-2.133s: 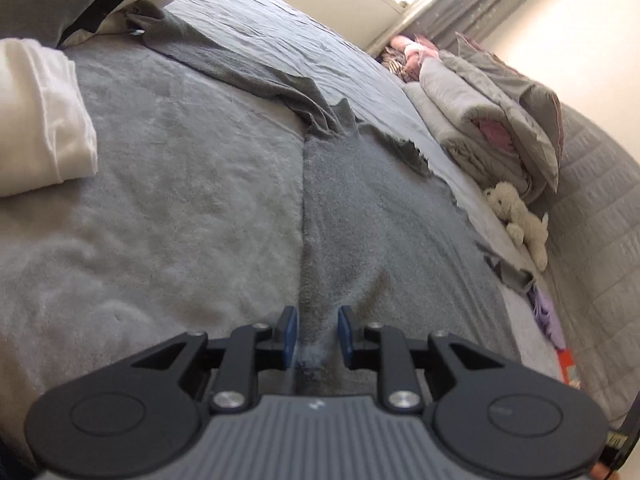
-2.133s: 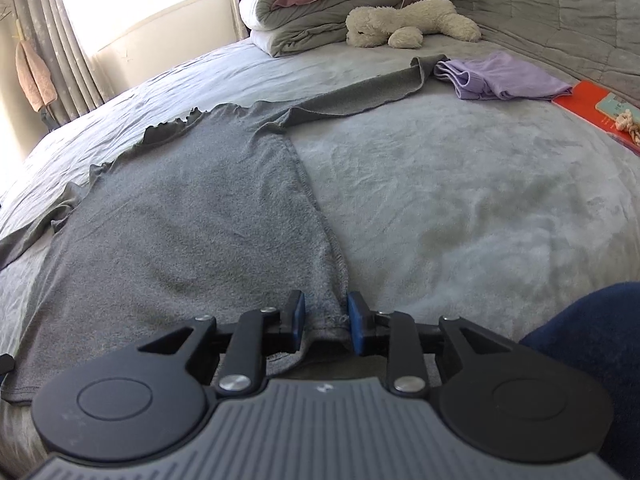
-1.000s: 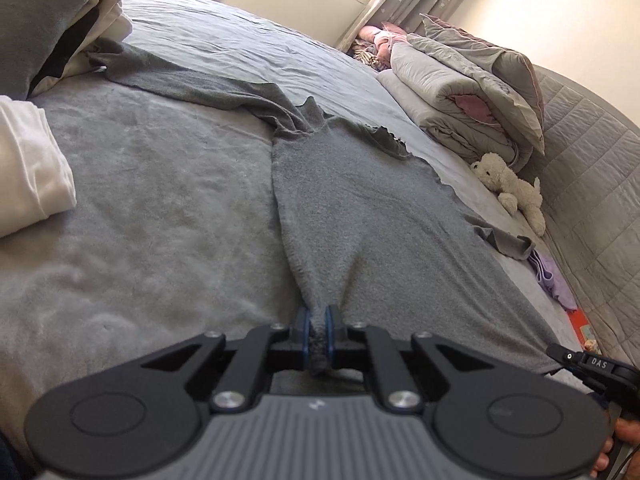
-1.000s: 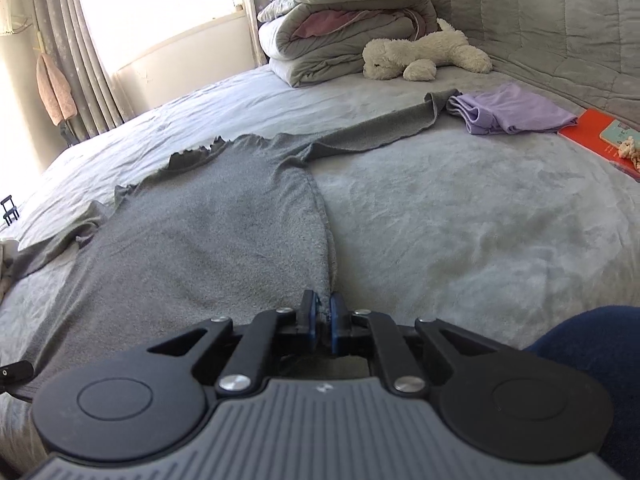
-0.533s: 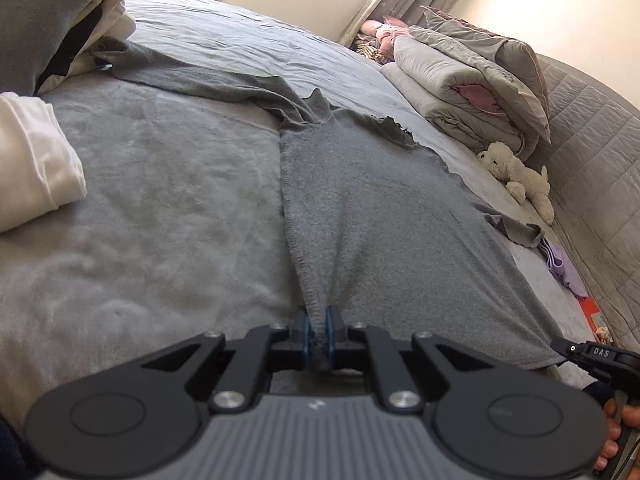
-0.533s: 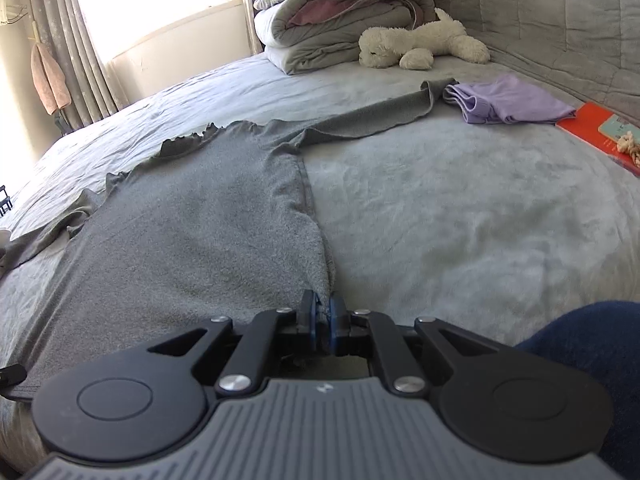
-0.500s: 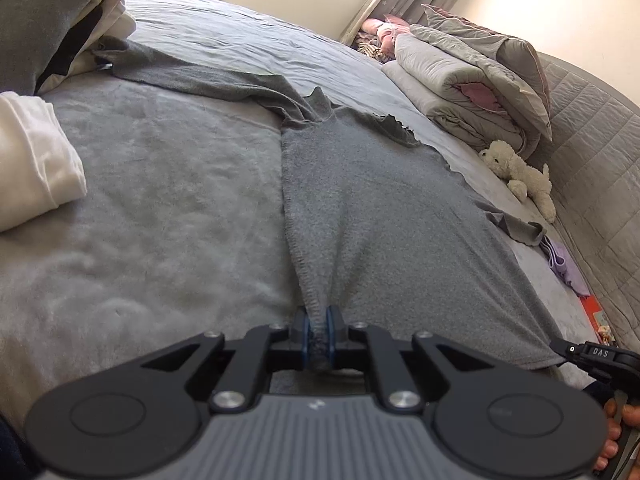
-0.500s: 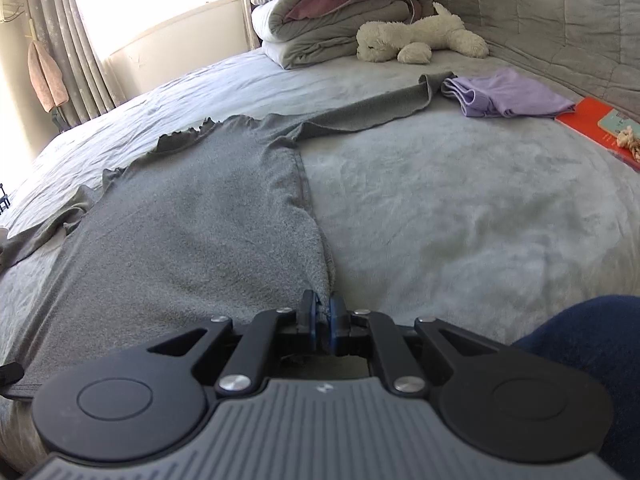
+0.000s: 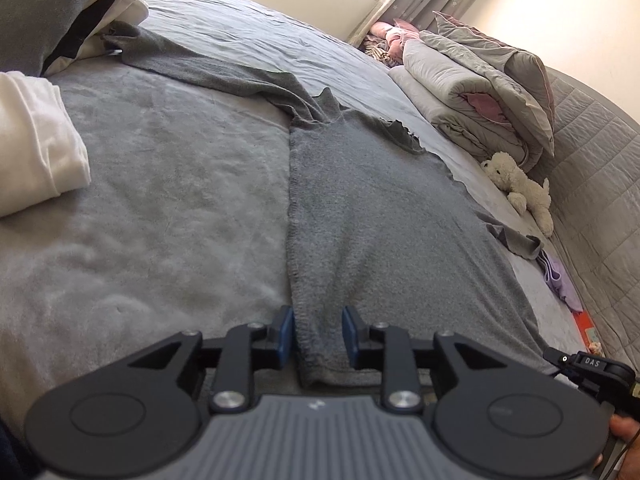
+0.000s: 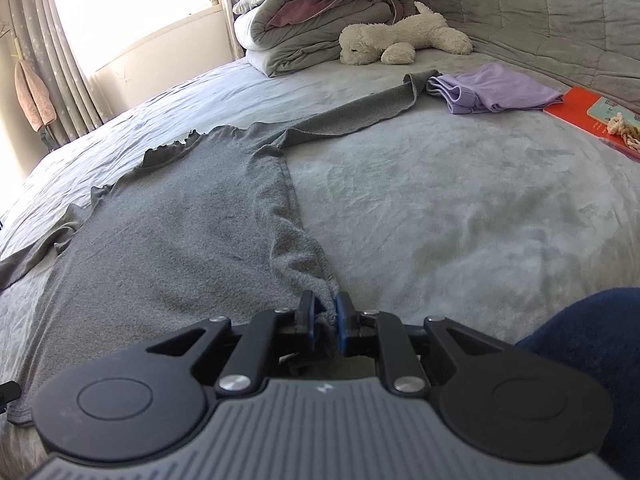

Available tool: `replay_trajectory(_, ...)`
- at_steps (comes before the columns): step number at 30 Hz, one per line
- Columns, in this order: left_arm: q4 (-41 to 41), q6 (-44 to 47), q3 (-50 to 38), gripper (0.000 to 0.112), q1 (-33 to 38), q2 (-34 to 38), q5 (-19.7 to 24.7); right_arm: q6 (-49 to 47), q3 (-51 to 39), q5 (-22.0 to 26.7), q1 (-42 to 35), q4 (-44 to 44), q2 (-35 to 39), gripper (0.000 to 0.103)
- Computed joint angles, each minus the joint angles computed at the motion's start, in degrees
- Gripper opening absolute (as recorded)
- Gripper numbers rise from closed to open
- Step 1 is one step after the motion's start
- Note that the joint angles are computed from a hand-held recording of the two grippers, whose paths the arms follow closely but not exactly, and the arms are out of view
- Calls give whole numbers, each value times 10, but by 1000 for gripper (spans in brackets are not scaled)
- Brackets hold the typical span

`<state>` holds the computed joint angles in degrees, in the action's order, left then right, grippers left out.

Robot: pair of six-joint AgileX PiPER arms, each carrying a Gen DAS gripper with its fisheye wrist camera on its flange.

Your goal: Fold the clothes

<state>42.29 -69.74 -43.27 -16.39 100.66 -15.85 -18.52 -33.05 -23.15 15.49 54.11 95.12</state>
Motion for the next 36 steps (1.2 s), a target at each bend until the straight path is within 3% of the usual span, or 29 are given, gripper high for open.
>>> replay_trajectory(9, -41, 54, 1, 28, -10, -1, 8, 0, -3, 6, -3, -7, 5, 16)
replay_trajectory(13, -49, 59, 4, 25, -8, -4, 7, 71, 15, -15, -5, -65, -4, 16)
replay_trajectory(18, -148, 158, 14, 24, -13, -14, 5, 107, 23, -31, -6, -92, -9, 16)
replay_trajectory(22, -114, 126, 10, 24, -11, -12, 8, 129, 26, -42, -5, -105, -9, 18)
replay_trajectory(28, -131, 141, 8, 24, -14, -11, 14, 170, 41, -72, -6, -123, -14, 20)
replay_trajectory(36, -169, 177, 8, 24, -19, -10, 16, 130, 20, -50, 1, -108, 4, 20)
